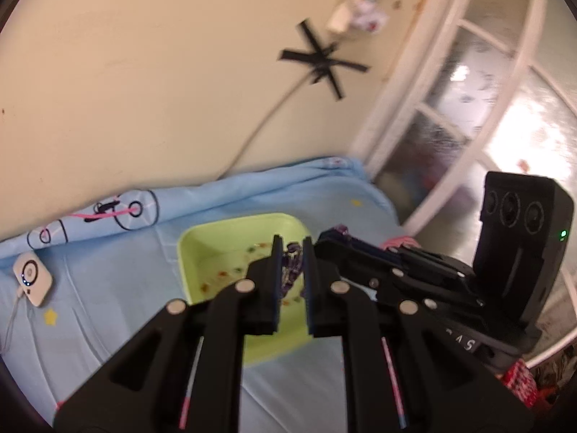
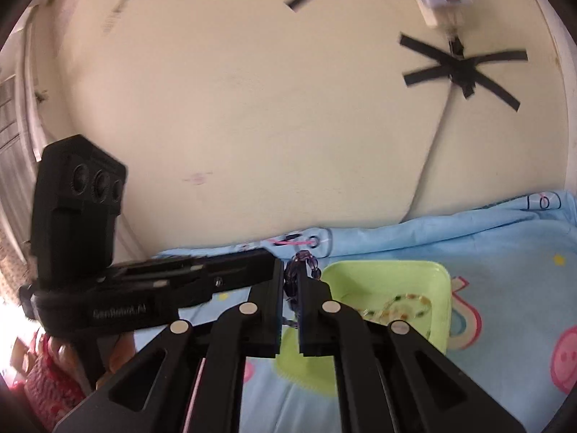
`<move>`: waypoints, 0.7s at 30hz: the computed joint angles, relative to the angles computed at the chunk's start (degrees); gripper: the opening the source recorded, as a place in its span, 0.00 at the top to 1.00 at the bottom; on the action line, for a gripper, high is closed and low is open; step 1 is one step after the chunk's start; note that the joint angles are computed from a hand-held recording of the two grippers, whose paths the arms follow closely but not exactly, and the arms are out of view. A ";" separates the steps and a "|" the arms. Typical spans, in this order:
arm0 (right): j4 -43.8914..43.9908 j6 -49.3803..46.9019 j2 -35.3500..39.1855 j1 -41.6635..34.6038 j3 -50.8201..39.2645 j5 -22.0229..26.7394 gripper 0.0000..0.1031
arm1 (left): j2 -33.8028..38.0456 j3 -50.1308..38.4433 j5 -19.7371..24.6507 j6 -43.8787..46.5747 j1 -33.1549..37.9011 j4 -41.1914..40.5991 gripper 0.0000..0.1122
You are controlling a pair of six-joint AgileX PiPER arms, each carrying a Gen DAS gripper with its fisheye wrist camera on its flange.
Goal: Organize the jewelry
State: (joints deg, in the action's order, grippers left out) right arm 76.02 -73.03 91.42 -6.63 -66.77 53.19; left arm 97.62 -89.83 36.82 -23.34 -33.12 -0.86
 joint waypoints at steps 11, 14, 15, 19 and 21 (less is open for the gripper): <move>6.32 -6.72 -0.45 0.65 11.51 -7.69 0.97 | -7.53 17.42 -6.82 -10.12 1.40 6.76 0.70; 8.41 -10.82 -9.13 -0.23 22.91 -4.22 0.97 | -17.58 28.98 -8.21 -14.32 -2.10 10.45 0.70; 10.00 -13.14 -11.81 -1.31 27.83 -1.44 0.97 | -21.27 33.24 -8.02 -17.72 -4.17 13.14 0.70; 11.11 -18.68 -16.94 -1.59 39.87 2.78 0.97 | -34.95 47.30 -5.20 -31.32 -11.22 22.77 0.70; 11.02 -20.93 -19.12 -0.88 45.39 3.38 0.97 | -42.68 53.59 -1.62 -38.90 -15.24 26.05 0.70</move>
